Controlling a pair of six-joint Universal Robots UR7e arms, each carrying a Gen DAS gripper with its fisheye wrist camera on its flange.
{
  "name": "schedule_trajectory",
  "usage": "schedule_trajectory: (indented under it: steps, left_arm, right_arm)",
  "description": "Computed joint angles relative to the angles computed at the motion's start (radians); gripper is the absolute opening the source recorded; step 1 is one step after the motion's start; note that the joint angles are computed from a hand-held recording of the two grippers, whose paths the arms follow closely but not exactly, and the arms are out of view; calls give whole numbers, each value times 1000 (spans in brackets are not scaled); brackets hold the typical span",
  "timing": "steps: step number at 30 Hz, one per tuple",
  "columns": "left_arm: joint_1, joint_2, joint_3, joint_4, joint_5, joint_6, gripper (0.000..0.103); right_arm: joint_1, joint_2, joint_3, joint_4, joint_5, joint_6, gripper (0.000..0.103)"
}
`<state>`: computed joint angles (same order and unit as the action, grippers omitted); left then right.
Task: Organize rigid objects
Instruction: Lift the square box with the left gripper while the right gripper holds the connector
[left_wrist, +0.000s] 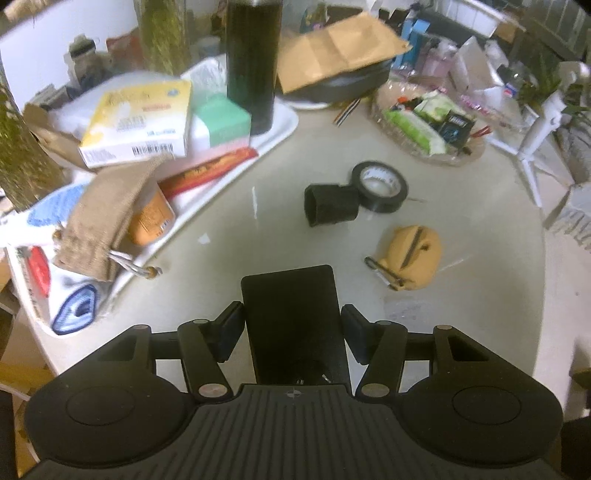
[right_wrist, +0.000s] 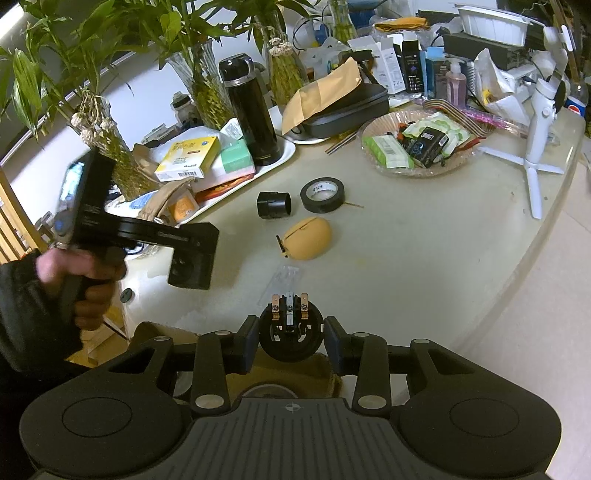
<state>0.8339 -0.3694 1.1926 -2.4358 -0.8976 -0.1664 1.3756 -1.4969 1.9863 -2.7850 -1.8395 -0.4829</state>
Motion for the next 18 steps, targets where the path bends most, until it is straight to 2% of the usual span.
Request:
schedule_trajectory:
  steps: [9, 18]
  left_arm:
    - [-56, -83, 100, -70, 10, 16, 56]
    - [-104, -173, 192, -44, -43, -17, 56]
  right_arm:
    - [19, 5, 1, -1, -6, 5, 41]
    - [43, -3, 5, 12, -12, 8, 41]
